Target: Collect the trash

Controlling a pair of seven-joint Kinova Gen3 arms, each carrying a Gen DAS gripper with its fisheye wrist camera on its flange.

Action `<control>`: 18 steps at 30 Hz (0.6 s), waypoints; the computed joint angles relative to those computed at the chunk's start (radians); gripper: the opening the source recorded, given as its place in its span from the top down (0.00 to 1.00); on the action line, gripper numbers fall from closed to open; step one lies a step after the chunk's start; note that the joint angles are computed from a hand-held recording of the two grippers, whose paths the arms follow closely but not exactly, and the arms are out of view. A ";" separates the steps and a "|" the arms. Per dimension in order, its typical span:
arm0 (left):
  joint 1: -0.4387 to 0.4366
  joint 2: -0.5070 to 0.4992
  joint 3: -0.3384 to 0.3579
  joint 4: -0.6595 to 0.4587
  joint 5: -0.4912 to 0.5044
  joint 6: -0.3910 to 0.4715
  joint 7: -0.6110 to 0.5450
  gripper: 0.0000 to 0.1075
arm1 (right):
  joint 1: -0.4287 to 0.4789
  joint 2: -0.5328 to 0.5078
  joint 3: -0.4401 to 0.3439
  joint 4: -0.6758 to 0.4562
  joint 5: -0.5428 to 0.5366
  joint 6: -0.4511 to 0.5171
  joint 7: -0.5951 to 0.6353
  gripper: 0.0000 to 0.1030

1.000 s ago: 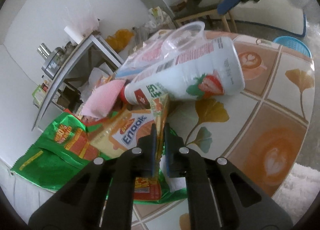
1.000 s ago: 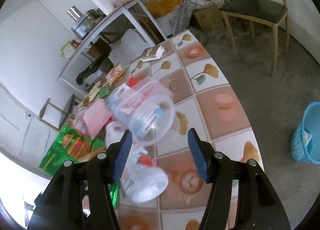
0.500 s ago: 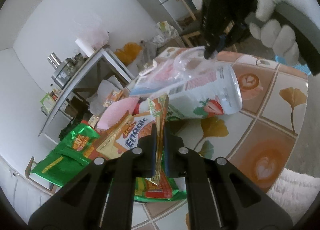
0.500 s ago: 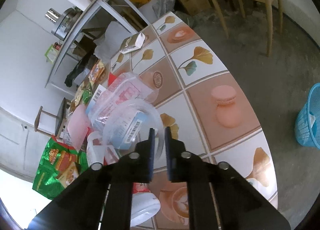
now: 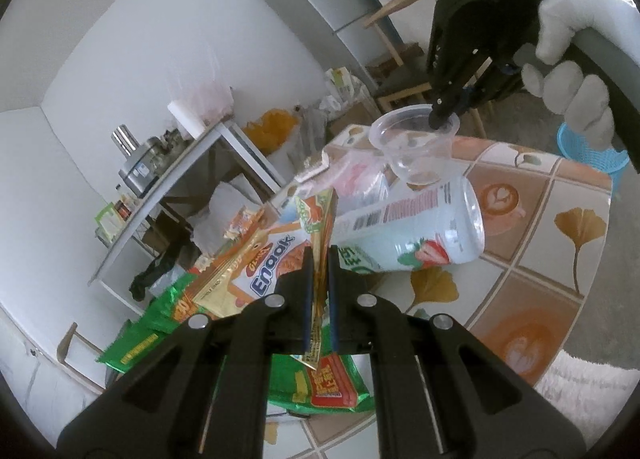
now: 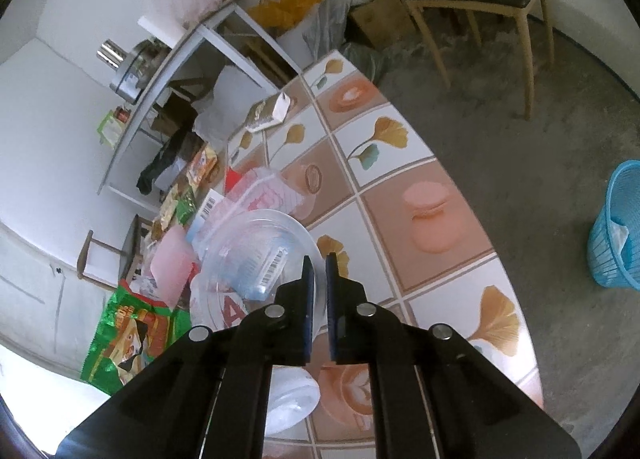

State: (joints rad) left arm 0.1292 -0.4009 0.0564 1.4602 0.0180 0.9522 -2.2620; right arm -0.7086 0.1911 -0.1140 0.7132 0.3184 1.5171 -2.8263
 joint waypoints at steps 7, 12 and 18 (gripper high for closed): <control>0.008 -0.006 -0.004 -0.012 0.015 -0.041 0.001 0.95 | -0.051 -0.030 -0.004 -0.044 0.096 0.054 -0.024 0.94; 0.021 -0.015 -0.012 -0.018 0.028 -0.077 -0.005 0.95 | -0.103 -0.048 -0.016 -0.083 0.188 0.105 -0.049 0.94; 0.032 -0.024 -0.022 -0.032 0.046 -0.106 -0.005 0.95 | -0.185 -0.060 -0.030 -0.132 0.309 0.181 -0.069 0.94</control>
